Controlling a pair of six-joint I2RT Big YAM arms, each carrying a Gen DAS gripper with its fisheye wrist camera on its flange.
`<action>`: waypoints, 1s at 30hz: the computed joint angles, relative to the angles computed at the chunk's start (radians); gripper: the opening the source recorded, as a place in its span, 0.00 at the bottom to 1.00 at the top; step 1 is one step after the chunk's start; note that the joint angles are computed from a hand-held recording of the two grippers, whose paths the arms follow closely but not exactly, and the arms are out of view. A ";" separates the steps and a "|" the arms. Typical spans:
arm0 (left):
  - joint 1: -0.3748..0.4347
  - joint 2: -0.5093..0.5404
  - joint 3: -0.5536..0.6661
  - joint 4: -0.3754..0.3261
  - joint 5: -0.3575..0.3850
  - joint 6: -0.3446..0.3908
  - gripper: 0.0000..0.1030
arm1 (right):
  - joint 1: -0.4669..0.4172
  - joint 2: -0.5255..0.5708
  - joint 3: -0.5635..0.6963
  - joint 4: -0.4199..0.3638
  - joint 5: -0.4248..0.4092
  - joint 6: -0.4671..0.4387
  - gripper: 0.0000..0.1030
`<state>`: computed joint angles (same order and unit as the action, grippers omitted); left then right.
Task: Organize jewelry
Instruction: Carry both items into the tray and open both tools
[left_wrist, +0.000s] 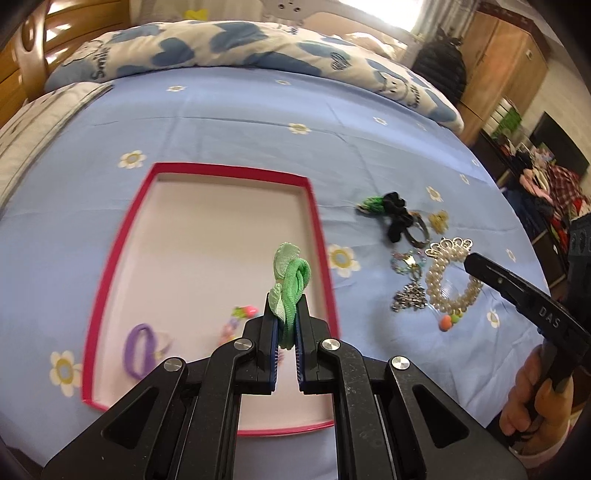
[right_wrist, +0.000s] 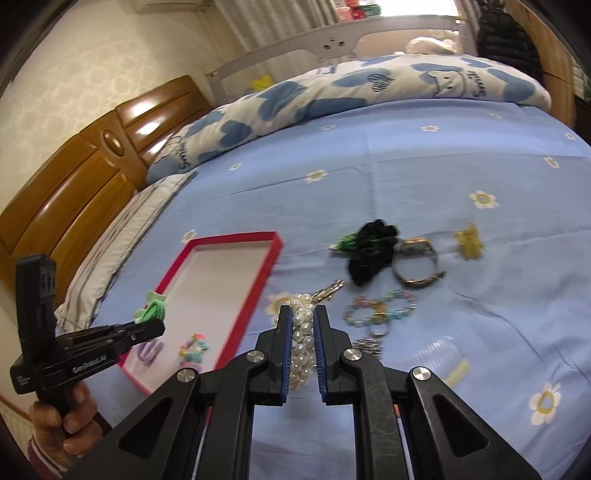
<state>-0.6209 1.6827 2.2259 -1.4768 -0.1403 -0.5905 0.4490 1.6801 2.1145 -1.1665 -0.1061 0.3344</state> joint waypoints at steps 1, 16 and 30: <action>0.004 -0.011 -0.015 0.006 0.000 -0.005 0.06 | 0.007 0.005 0.007 0.000 -0.007 -0.001 0.10; 0.079 -0.101 -0.162 0.046 0.000 -0.038 0.06 | 0.110 0.153 0.193 -0.038 -0.072 -0.015 0.10; 0.143 -0.061 -0.200 0.054 0.016 -0.025 0.06 | 0.139 0.328 0.360 -0.086 -0.110 -0.015 0.10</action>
<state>-0.4779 1.6217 2.0259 -1.4225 -0.1240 -0.6158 0.5882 2.0080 2.4744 -1.2528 -0.2164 0.3194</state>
